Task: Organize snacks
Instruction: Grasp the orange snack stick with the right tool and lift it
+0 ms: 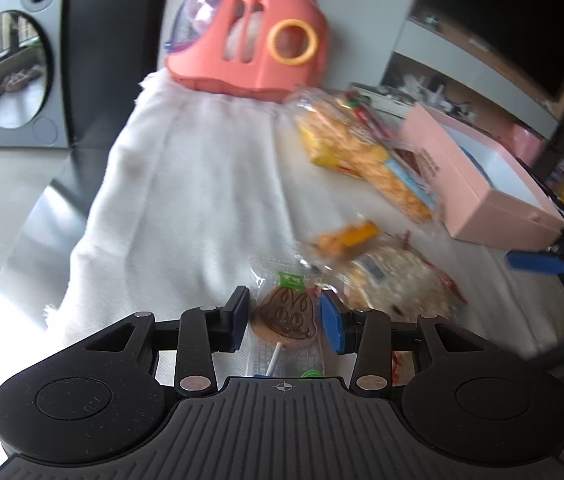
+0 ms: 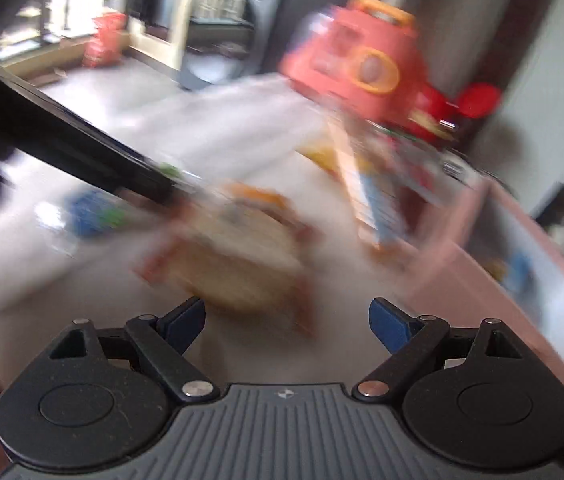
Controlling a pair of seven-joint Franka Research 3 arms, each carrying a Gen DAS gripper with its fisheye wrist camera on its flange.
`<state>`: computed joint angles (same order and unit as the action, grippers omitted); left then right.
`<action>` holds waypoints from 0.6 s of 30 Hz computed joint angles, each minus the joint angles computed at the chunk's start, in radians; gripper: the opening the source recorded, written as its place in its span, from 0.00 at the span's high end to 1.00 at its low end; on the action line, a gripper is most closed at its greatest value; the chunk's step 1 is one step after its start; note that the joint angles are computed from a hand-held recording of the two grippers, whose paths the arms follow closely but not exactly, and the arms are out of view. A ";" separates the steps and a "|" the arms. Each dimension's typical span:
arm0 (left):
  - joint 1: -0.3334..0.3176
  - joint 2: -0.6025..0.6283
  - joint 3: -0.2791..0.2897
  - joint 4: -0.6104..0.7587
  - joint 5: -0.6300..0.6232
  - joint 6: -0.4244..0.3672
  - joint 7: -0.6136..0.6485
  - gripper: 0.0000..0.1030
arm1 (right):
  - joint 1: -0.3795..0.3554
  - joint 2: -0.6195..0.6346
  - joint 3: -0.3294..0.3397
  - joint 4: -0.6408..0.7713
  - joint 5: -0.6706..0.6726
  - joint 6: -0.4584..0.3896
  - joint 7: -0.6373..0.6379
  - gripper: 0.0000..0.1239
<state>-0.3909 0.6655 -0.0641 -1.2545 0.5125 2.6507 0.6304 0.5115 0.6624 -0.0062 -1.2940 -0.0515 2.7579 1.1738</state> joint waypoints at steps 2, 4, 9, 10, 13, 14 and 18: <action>-0.020 0.010 0.016 0.020 0.023 -0.025 -0.005 0.57 | 0.081 -0.010 -0.143 -0.038 -0.106 0.036 0.139 0.27; -0.026 0.013 0.020 0.027 0.033 -0.033 -0.014 0.57 | 0.089 -0.024 -0.178 -0.054 -0.143 0.036 0.217 0.27; -0.017 -0.008 0.028 -0.008 0.027 -0.008 -0.085 0.58 | -0.127 -0.064 0.124 -0.038 0.119 -0.016 0.033 0.27; -0.025 -0.012 0.039 -0.008 0.040 -0.024 -0.101 0.58 | -0.141 -0.057 0.158 -0.022 0.164 -0.025 -0.011 0.27; -0.011 -0.028 0.029 -0.031 0.047 -0.025 -0.113 0.58 | -0.101 0.004 0.172 0.063 0.196 -0.041 -0.096 0.31; -0.007 -0.032 0.024 -0.037 0.047 -0.023 -0.113 0.58 | -0.085 0.026 0.173 0.093 0.198 -0.049 -0.124 0.35; -0.004 -0.035 0.017 -0.041 0.056 -0.027 -0.101 0.58 | -0.026 0.088 0.152 0.184 0.181 -0.134 -0.210 0.63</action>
<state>-0.3952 0.6304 -0.0473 -1.2959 0.5686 2.6236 0.5290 0.4853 0.7505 0.1459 -1.1104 0.1297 2.6239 0.9638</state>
